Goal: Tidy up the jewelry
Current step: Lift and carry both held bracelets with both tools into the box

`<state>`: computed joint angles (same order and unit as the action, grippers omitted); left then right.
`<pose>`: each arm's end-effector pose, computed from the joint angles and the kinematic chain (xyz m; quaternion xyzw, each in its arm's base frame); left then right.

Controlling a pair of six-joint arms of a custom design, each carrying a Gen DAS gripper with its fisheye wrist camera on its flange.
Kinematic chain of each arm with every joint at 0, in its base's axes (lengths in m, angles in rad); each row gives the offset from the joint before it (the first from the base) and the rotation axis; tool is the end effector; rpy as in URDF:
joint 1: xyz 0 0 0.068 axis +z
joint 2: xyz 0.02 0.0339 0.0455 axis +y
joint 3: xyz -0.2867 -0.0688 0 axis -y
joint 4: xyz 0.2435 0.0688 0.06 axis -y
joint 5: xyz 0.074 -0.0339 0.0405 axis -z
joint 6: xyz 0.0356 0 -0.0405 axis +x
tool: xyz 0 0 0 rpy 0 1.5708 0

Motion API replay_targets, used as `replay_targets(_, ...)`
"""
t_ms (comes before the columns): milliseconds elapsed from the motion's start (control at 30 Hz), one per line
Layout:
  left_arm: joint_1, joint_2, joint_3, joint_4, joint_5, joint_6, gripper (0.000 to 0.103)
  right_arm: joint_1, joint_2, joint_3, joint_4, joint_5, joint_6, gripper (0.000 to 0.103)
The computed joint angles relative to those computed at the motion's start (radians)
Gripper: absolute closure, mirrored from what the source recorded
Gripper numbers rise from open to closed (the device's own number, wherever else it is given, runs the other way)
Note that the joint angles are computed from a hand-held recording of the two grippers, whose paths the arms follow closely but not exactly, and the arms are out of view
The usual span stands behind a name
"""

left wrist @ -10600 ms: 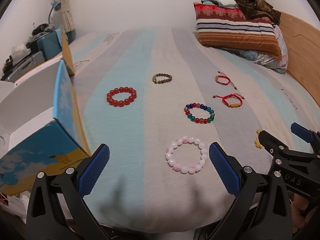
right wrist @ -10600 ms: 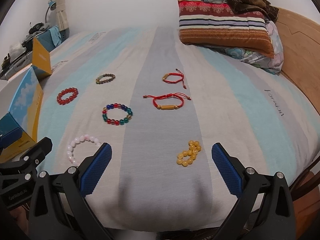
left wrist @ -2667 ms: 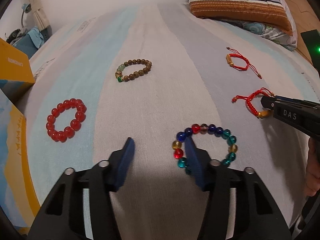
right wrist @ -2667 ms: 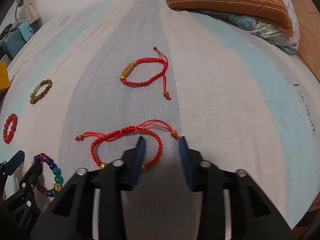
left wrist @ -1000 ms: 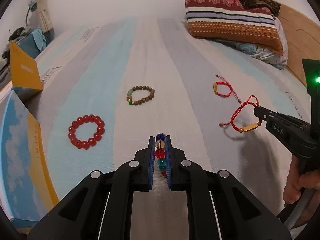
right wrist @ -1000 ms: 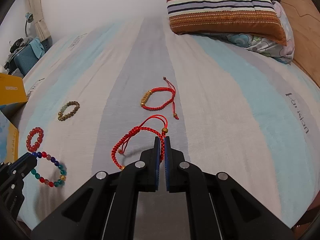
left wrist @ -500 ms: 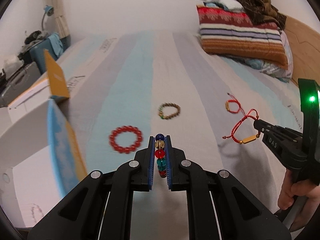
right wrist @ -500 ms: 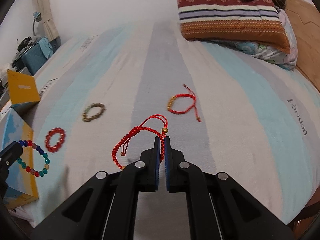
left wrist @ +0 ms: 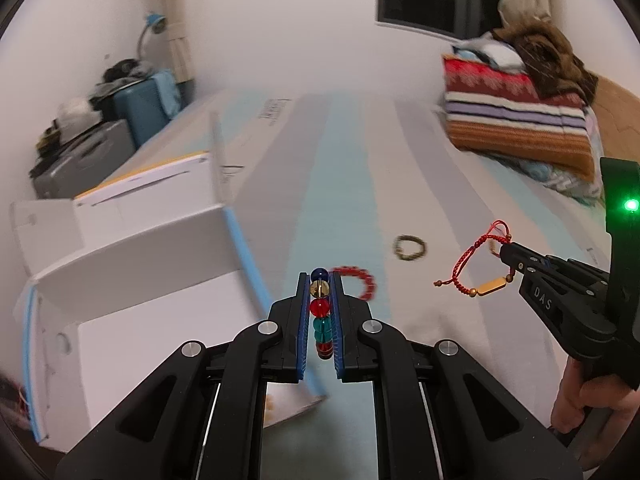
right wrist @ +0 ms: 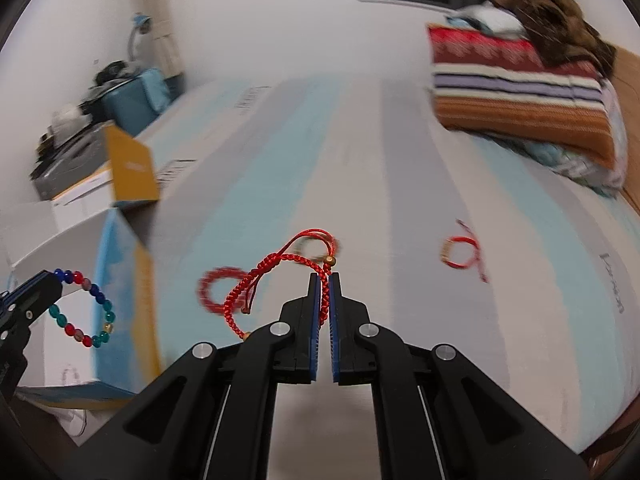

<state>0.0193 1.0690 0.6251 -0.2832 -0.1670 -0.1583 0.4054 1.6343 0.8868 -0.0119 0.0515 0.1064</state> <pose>0.2091 0.0100 0.2419 -0.1146 0.9025 0.0476 0.4123 0.3104 0.1312 0.2027 -0.1268 0.9098 0.0770 0.3877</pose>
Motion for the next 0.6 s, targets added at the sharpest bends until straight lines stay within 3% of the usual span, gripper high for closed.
replay_targets(333,0.496,-0.139,-0.041,-0.095,0.277,0.213,0.094,0.305,0.039,0.099,-0.045,0.097,0.076,0.100)
replay_targets(600,0.844,-0.102,-0.071,-0.089,0.429,0.394,0.094,0.466,0.146,0.194,-0.066,0.136,0.103,0.100)
